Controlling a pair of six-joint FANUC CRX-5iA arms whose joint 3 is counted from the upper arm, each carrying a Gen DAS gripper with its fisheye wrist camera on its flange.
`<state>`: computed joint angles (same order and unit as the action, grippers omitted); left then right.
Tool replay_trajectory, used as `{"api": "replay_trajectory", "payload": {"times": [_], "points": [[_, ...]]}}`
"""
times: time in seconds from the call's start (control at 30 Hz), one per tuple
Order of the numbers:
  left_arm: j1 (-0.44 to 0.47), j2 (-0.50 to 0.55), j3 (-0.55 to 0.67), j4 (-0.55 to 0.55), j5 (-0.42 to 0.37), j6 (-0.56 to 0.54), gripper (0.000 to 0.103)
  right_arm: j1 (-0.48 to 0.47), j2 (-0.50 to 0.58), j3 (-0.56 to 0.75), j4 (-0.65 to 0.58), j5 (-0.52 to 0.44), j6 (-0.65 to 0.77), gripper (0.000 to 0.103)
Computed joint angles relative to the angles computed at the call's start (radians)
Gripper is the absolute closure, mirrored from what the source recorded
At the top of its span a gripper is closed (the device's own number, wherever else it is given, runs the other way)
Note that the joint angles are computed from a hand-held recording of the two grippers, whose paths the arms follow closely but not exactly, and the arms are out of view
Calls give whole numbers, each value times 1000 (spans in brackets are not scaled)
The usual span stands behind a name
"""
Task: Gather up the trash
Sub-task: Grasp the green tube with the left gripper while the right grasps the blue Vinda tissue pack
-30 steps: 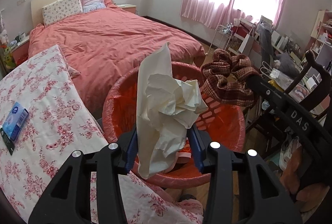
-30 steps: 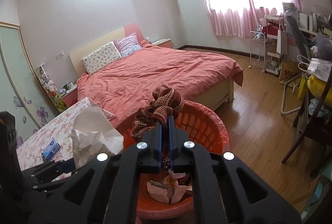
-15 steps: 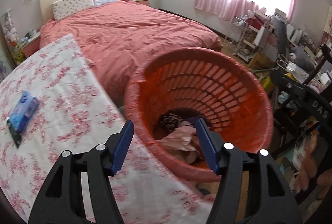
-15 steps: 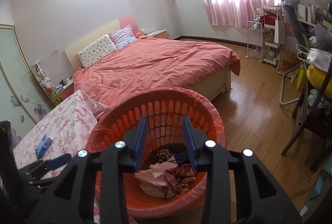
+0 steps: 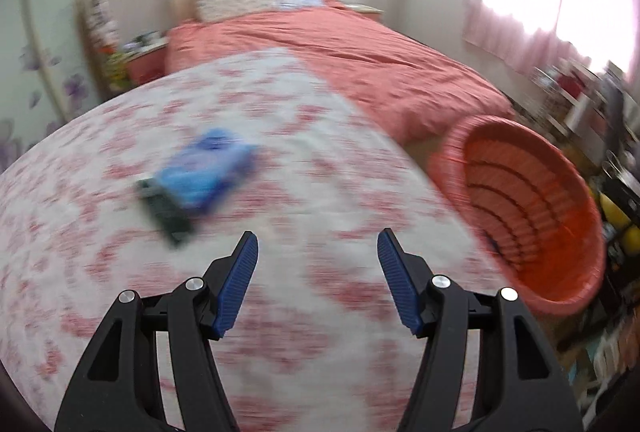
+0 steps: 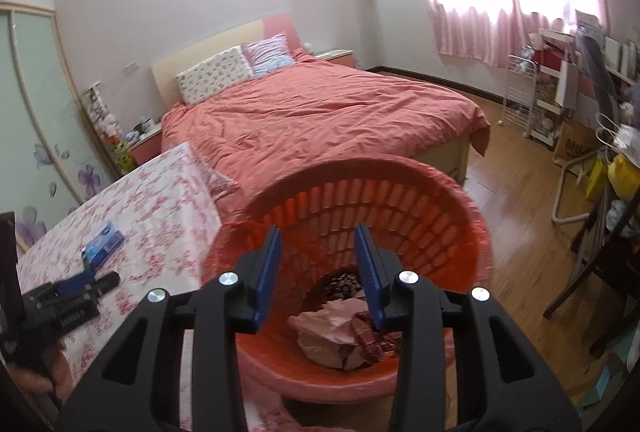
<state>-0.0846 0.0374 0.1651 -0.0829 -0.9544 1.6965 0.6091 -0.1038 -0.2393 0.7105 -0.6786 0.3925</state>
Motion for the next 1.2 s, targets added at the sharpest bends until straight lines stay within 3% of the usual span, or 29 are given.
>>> {"api": "replay_trajectory", "payload": {"times": [0.13, 0.27, 0.5, 0.6, 0.8, 0.97, 1.2], "points": [[63, -17, -1, -64, -21, 101, 41, 27, 21, 25, -17, -4, 30, 64], [125, -6, 5, -53, -44, 143, 41, 49, 44, 47, -32, -12, 52, 63], [142, 59, 56, -18, -65, 140, 46, 71, 77, 83, -46, -26, 82, 62], [130, 77, 86, -62, -85, 166, 50, 77, 84, 90, -49, -30, 91, 61], [162, 70, 73, -39, -76, 134, 69, 83, 90, 98, -62, -30, 109, 60], [199, 27, 11, 0, -45, 74, 69, 90, 97, 108, -70, -20, 122, 59], [184, 59, 51, -23, -56, 93, 69, 112, 115, 134, -82, -24, 144, 59]]}}
